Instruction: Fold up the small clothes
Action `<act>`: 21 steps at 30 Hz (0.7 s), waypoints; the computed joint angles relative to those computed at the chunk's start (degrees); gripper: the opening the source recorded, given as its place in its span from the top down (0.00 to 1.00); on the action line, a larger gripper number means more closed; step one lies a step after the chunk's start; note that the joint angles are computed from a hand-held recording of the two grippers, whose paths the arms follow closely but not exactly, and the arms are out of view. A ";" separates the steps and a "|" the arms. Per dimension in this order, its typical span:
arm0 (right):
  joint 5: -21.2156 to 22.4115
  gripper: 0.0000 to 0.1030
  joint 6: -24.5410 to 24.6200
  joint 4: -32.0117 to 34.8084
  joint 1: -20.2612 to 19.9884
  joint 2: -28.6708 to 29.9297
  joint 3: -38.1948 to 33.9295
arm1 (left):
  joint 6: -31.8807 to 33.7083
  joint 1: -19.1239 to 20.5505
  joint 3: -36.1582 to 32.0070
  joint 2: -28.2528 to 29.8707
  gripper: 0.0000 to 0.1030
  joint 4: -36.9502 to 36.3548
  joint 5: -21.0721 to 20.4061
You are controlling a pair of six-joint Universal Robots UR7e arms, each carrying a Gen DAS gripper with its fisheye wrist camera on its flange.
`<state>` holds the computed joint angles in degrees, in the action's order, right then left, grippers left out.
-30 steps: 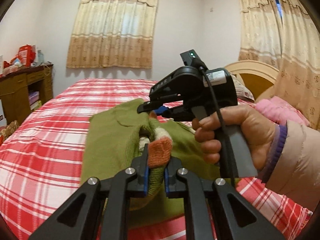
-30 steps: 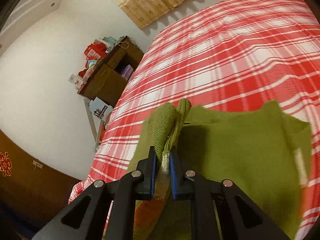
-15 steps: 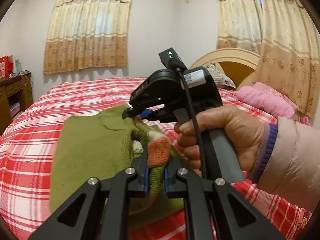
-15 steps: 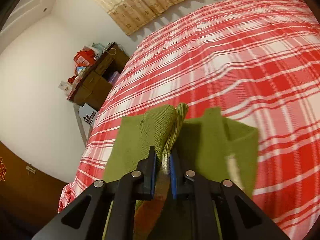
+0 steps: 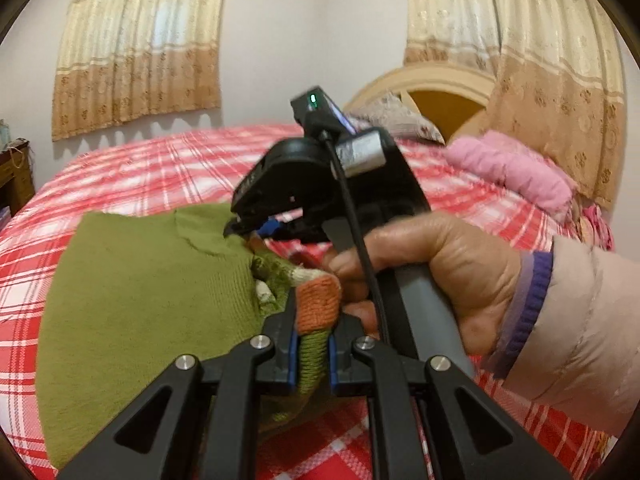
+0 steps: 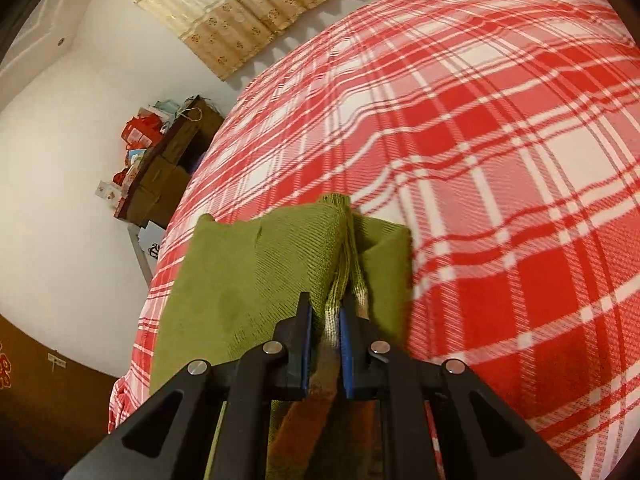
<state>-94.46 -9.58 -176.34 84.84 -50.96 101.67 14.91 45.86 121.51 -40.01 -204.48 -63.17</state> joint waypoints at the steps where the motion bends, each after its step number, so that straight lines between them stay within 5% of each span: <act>1: -0.15 0.89 -0.01 -0.08 -0.08 -0.02 0.14 | -0.80 -0.04 -0.10 -0.49 0.86 2.40 0.40; 2: 0.18 0.88 0.10 -0.22 -0.27 -0.26 0.54 | -1.61 0.02 0.27 -1.28 0.84 4.38 0.53; 6: 0.35 0.77 3.38 -2.30 -1.07 -3.55 4.27 | -1.93 -0.19 6.50 -5.65 0.52 3.49 -0.30; 9: -6.14 0.74 2.14 -9.14 -0.07 -7.19 10.19 | -1.64 -1.99 14.13 -8.56 0.26 -3.47 3.69; 15: -2.56 0.70 -2.29 -17.47 2.17 -13.50 22.85 | -10.17 -1.23 20.53 -15.50 0.25 -1.10 8.87; 17: -2.61 0.46 -5.54 -19.62 4.34 -12.77 24.71 | -12.35 -0.75 21.00 -17.39 0.25 -0.03 10.12; 21: -8.04 0.40 -12.28 -22.15 8.15 -7.99 23.99 | -15.70 -0.91 21.65 -20.14 0.25 0.96 12.82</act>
<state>-102.49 -21.86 -198.49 92.99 -58.95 125.66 -0.79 44.95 143.16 -60.15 -203.52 -50.35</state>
